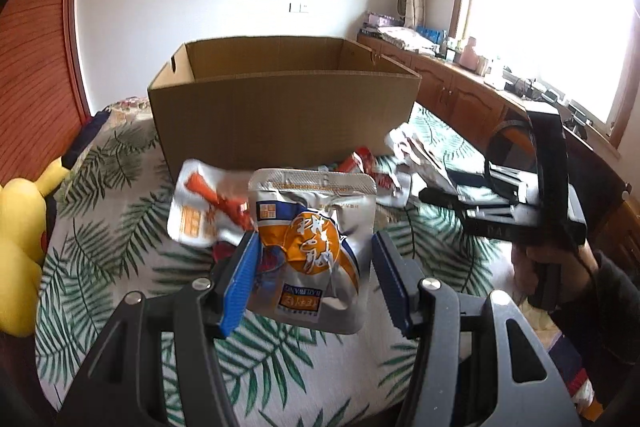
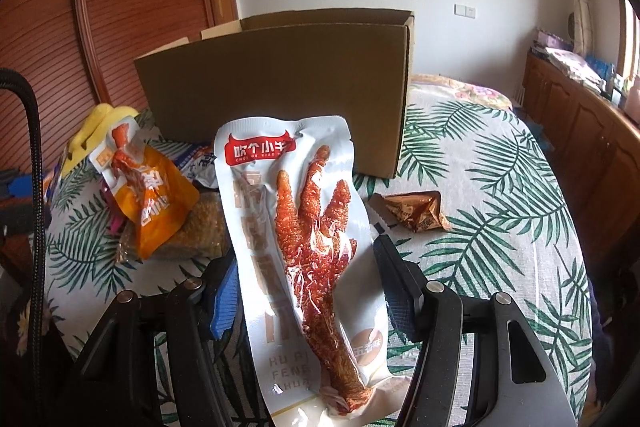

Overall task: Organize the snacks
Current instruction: 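Carry both held packets over the cardboard box and release them inside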

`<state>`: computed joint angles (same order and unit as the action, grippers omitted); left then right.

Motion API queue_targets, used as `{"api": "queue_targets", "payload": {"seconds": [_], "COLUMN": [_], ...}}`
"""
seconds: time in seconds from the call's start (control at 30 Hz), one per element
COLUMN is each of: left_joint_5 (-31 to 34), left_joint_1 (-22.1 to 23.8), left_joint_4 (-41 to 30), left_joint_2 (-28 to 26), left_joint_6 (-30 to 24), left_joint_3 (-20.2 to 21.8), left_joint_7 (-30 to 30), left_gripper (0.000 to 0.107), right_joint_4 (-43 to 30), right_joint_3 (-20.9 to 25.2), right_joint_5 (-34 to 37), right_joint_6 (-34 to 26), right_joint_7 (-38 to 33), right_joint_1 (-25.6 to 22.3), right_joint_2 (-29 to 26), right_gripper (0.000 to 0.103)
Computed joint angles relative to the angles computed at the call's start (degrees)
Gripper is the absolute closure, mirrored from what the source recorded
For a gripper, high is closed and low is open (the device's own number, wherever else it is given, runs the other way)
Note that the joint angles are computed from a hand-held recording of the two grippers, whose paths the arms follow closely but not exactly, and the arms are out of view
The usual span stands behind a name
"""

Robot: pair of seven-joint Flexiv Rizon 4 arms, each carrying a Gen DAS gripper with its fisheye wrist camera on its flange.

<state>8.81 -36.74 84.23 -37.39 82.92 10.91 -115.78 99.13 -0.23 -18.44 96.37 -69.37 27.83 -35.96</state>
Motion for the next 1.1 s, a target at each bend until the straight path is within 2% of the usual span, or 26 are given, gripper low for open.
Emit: {"api": "queue_targets", "payload": {"seconds": [0.47,0.67,0.8,0.93,1.1], "left_joint_5": [-1.65,-3.03,-3.98,-5.65,-6.25], "left_joint_1": [4.1,6.63,7.68,9.47,10.18], "left_joint_4": [-7.79,-10.99,-13.6,-16.65,-22.88], "left_joint_2": [-3.5,-4.85,-5.95,-7.32,-10.19], "left_joint_6": [-1.92,-2.83,-3.37,-4.19,-6.78], "left_joint_3": [-1.32,-3.59,-4.32,-6.0,-5.19], "left_joint_7": [5.08,8.68,10.69,13.28,15.06], "left_gripper": [0.051,0.051,0.051,0.051,0.05], "right_joint_4": [1.43,1.74,0.29,-3.09,-10.51], "right_joint_3": [-0.53,-5.67,-6.03,-3.41,-0.49], "right_joint_5": [1.29,1.03,0.6,-0.51,-2.78], "right_joint_6": [3.23,2.77,2.1,0.7,-1.95], "right_joint_7": [-1.58,-2.17,-2.44,-3.15,-4.66], "right_joint_1": [0.62,5.09,5.4,2.99,0.35], "right_joint_2": [0.46,0.98,1.36,1.46,-0.28], "right_gripper": [0.04,0.04,0.04,0.04,0.04]}}
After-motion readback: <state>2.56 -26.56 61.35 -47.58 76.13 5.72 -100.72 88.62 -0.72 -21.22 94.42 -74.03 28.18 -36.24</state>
